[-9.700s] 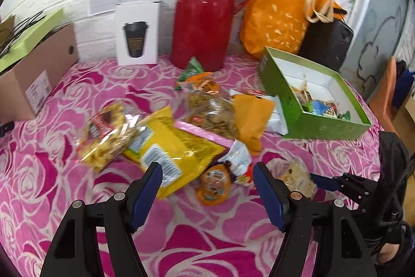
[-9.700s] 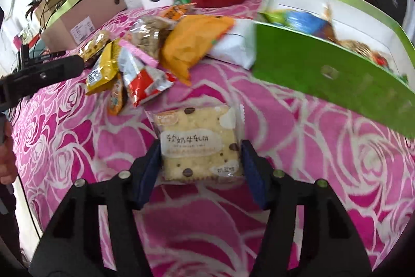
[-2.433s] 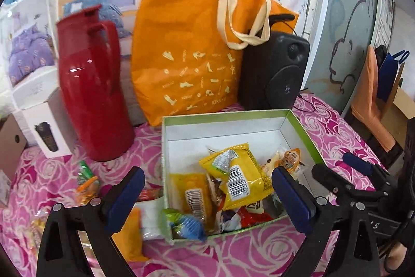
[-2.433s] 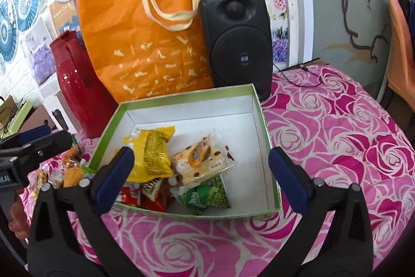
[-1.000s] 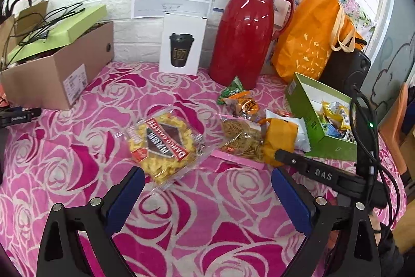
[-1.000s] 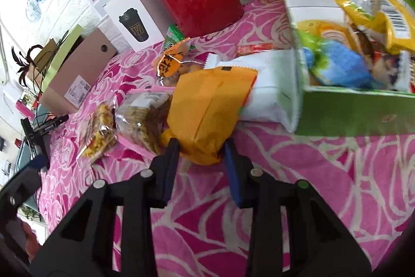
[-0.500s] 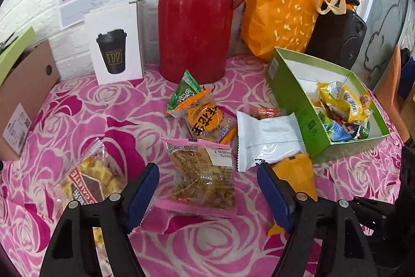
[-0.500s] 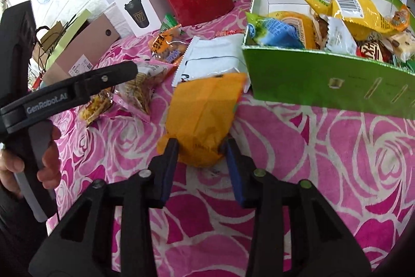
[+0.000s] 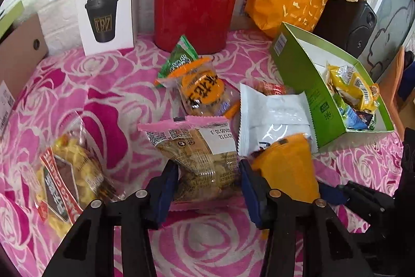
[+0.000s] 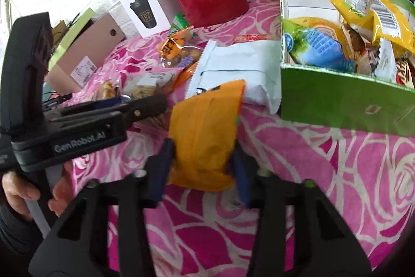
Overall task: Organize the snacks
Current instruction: 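Carry both bags over the green box and release them inside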
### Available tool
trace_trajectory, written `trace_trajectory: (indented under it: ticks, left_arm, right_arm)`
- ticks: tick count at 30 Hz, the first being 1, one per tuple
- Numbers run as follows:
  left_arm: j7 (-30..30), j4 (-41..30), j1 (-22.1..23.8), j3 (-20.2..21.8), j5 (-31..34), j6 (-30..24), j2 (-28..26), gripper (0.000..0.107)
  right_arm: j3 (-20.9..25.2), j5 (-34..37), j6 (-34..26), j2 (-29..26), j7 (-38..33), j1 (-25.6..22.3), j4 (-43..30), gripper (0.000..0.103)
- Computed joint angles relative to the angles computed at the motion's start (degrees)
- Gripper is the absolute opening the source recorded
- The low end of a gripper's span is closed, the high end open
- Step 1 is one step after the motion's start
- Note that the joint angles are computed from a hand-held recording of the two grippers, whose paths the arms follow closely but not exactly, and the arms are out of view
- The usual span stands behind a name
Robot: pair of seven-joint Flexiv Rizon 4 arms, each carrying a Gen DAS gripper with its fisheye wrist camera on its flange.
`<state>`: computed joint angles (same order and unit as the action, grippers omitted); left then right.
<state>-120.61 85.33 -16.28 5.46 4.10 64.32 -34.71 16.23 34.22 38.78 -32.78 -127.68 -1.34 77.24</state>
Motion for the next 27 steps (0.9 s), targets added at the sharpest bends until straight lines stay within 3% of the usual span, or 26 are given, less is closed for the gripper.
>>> trace_trajectory:
  ticks: [9,15,21,27]
  left_arm:
    - [-2.34,3.42,-3.12,0.62,2.9,2.46,5.23,0.041]
    - [-3.9,-0.27,-4.92,0.9,6.46,2.92,6.42,0.041]
    - [0.86,-9.67,-4.53,-1.98,4.84,1.17,1.86,0.041]
    - [4.47,-24.5,-5.11,-2.22,2.23,-4.69,-6.95,0.041]
  right_arm:
    - [0.67,6.19,1.99,6.28,-7.3,-3.39,3.51,0.034]
    - [-0.91,12.82,2.36,8.07,-9.09,-6.25,1.11,0.034]
    - [-2.96,14.83,5.58,6.36,-7.39,-7.73,-3.48,0.034]
    - [-4.04,10.64,7.28,1.01,-2.33,-8.5,-10.67,0.034]
